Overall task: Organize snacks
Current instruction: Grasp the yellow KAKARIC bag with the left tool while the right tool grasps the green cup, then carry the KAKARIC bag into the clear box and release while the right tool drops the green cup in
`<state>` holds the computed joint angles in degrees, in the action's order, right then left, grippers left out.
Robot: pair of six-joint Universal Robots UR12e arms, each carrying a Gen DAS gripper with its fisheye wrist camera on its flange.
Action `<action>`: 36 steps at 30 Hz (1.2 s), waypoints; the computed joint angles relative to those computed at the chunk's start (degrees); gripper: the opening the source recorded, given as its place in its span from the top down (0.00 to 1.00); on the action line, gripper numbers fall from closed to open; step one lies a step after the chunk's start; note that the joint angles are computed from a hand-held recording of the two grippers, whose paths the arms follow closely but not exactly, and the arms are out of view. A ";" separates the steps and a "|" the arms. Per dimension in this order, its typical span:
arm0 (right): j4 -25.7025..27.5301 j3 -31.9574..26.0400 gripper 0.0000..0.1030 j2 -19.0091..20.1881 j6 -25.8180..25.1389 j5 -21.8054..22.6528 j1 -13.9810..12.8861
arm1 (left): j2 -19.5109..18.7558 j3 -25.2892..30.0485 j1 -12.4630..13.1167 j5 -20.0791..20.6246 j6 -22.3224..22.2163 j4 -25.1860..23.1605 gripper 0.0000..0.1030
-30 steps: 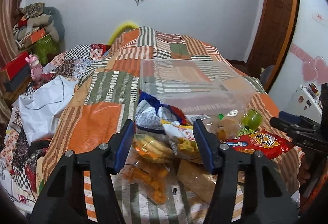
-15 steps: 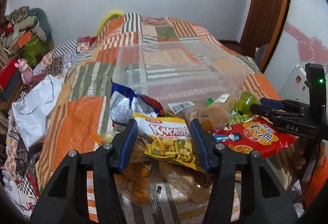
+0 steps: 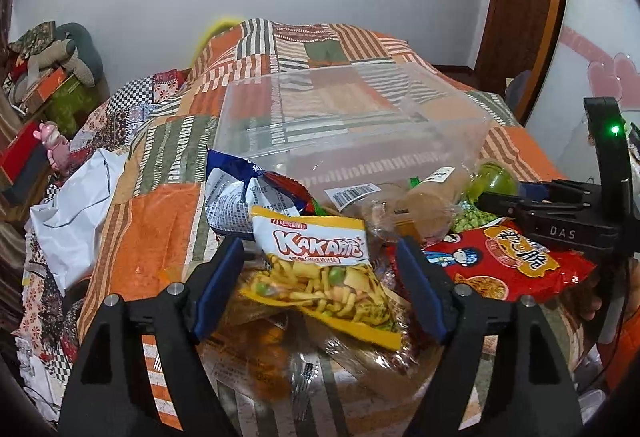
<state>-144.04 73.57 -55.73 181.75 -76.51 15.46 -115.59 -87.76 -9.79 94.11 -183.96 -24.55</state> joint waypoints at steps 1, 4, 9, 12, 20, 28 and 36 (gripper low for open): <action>0.56 -0.29 0.51 0.15 0.02 -0.06 0.00 | -0.05 0.09 -0.05 0.25 -0.11 -0.19 0.24; 1.56 -0.88 0.51 0.52 0.17 -0.55 0.09 | -0.29 0.46 0.07 0.45 -0.35 -0.97 0.23; 0.61 -0.48 0.54 0.37 0.19 -0.91 0.12 | -0.55 0.71 0.21 0.05 0.14 -1.32 0.24; -0.84 0.02 0.56 0.24 1.55 -0.26 -0.14 | -0.62 0.51 0.32 -0.84 1.54 -0.80 0.27; -2.64 0.49 0.59 -0.12 2.65 0.22 -0.37 | -0.66 0.72 0.51 -1.54 2.74 -1.66 0.47; -5.75 2.58 0.59 -1.68 2.91 -0.16 -0.58 | 0.57 -0.40 0.67 -1.55 1.73 0.35 0.49; -10.10 3.64 0.59 -2.97 3.23 0.26 -0.72 | 1.56 -0.53 0.96 -2.29 1.69 4.09 0.49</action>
